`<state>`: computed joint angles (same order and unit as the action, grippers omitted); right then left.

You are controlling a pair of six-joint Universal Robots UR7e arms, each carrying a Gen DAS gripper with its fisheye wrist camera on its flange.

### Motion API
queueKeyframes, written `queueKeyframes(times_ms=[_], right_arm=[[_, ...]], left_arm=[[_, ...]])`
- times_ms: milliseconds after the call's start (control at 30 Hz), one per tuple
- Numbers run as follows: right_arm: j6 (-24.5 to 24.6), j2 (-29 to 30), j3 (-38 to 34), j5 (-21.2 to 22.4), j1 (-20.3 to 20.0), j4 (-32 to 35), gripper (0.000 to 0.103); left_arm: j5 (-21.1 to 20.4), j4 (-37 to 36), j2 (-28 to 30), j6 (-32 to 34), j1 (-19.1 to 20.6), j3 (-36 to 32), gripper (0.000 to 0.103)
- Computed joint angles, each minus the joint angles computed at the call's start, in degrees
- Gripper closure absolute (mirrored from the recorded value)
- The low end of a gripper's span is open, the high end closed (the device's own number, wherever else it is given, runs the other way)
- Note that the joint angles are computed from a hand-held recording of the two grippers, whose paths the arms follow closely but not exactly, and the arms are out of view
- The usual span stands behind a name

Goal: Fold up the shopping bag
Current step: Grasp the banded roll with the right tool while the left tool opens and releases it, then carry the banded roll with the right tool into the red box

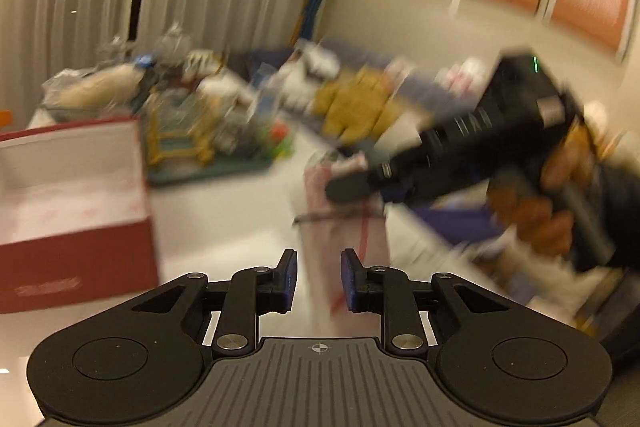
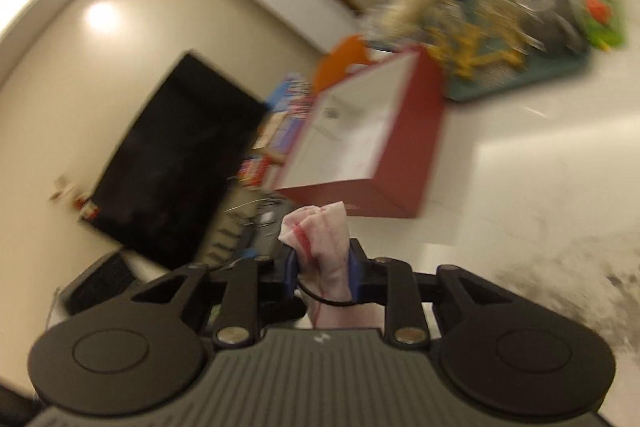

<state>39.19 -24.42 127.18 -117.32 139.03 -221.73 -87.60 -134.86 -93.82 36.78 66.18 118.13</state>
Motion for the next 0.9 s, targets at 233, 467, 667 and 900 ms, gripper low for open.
queueKeyframes(times_ms=[233,467,667,900], right_arm=[[4.3,5.1,-2.5,-0.6,-9.4,2.4,0.078],[-2.3,7.2,-8.8,-10.6,-9.6,15.9,0.047],[-7.2,9.0,-11.0,-20.3,-4.3,16.6,0.032],[9.9,5.7,-8.2,-31.3,3.4,35.7,0.027]], left_arm=[[14.2,3.3,2.1,-6.4,-0.8,2.4,0.079],[15.9,2.7,7.1,-17.6,1.9,2.2,0.079],[18.2,2.6,9.0,-19.1,0.3,1.6,0.078],[19.3,2.8,10.4,-21.6,-1.8,2.0,0.044]])
